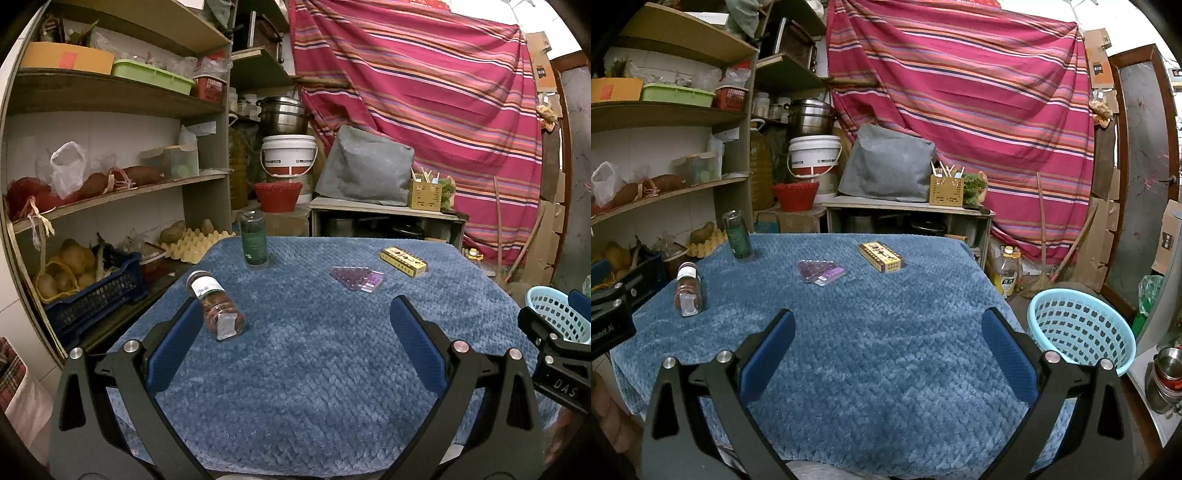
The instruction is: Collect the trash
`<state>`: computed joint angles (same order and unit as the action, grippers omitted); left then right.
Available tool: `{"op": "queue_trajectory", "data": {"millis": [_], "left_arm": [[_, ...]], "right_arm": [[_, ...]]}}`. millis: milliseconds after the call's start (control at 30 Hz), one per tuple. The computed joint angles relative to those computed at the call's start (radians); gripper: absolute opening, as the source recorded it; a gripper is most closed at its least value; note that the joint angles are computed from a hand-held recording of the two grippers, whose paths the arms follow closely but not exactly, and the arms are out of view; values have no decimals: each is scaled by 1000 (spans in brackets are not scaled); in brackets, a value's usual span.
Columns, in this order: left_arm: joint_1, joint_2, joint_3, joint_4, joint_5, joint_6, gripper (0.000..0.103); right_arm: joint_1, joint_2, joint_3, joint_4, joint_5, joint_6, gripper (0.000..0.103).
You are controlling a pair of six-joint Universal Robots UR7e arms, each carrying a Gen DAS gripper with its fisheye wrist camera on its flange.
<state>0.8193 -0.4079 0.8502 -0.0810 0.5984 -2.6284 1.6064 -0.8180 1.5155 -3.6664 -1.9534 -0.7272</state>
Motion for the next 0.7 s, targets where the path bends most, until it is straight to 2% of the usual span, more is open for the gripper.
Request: {"op": "queue_trajectory", "data": {"millis": [700], "left_arm": [[-2,3,-4,2,-2,1,98]], "right_arm": [[-1,-3,1,1,3,-3,99]]}}
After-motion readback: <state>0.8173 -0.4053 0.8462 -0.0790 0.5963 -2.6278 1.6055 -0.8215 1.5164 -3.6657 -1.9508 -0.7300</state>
